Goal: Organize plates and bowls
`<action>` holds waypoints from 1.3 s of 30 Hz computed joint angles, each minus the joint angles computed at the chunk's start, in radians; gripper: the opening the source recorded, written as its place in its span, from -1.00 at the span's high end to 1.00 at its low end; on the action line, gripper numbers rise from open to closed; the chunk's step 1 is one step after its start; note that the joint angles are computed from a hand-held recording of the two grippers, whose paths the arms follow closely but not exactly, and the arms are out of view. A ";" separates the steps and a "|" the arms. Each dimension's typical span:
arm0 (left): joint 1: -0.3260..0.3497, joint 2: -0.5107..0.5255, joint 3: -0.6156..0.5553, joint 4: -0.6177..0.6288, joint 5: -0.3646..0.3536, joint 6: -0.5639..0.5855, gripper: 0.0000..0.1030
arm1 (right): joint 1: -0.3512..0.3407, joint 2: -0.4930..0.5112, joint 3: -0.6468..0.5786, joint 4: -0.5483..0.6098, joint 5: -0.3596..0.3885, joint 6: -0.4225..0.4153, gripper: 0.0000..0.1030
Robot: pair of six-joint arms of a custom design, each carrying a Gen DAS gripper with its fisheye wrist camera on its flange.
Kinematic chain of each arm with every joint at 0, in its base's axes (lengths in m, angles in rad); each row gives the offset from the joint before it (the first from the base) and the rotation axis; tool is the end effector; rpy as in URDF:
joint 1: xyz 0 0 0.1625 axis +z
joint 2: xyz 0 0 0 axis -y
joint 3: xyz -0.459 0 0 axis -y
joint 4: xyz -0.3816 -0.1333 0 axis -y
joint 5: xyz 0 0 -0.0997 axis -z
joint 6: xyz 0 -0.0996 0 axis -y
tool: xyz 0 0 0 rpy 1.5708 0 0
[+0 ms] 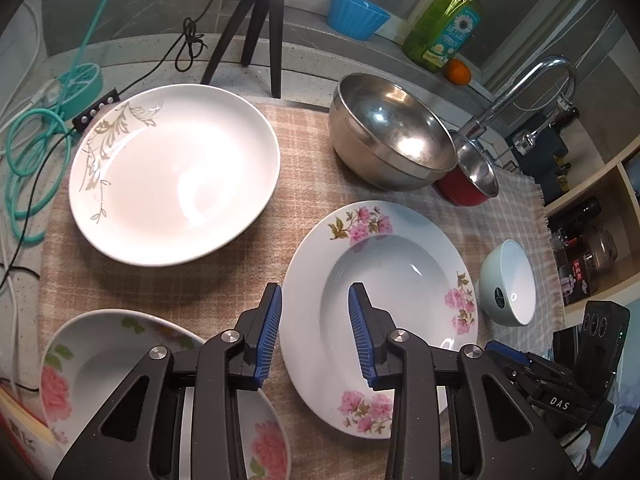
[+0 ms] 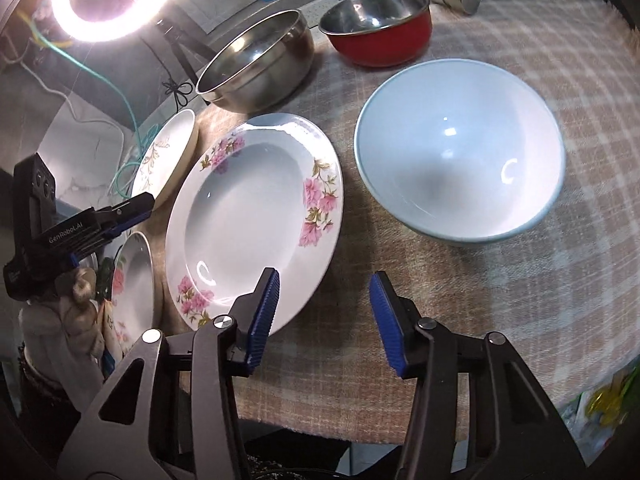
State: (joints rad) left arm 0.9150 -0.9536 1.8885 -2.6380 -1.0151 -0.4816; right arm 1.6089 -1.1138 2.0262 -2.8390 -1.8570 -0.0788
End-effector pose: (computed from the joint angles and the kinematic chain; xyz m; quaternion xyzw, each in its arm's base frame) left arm -0.2200 -0.5907 0.1591 0.0654 0.9575 -0.2010 0.1964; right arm 0.1265 -0.5583 0.2177 0.0317 -0.9740 0.1723 0.1439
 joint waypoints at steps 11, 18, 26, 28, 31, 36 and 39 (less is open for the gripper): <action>0.031 0.033 -0.053 0.048 -0.024 0.006 0.46 | -0.017 0.021 -0.021 0.016 0.023 0.018 0.25; 0.047 0.048 -0.078 0.070 -0.043 0.006 0.47 | -0.018 0.035 -0.034 0.029 0.022 0.022 0.40; 0.065 0.056 -0.091 0.085 -0.069 0.000 0.54 | -0.017 0.046 -0.046 0.046 0.029 0.021 0.53; 0.068 0.057 -0.093 0.087 -0.075 -0.001 0.54 | -0.014 0.048 -0.048 0.047 0.026 0.020 0.56; 0.070 0.058 -0.096 0.091 -0.082 -0.002 0.54 | -0.014 0.050 -0.050 0.047 0.026 0.019 0.55; 0.065 0.063 -0.101 0.108 -0.070 0.007 0.54 | -0.010 0.056 -0.055 0.050 0.016 0.013 0.55; 0.062 0.063 -0.102 0.116 -0.067 0.006 0.54 | -0.011 0.055 -0.051 0.041 0.013 0.006 0.55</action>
State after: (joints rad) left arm 0.9772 -0.8905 1.7862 -2.5219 -1.0825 -0.4754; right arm 1.5977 -1.0591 1.9752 -2.7977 -1.8435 -0.0724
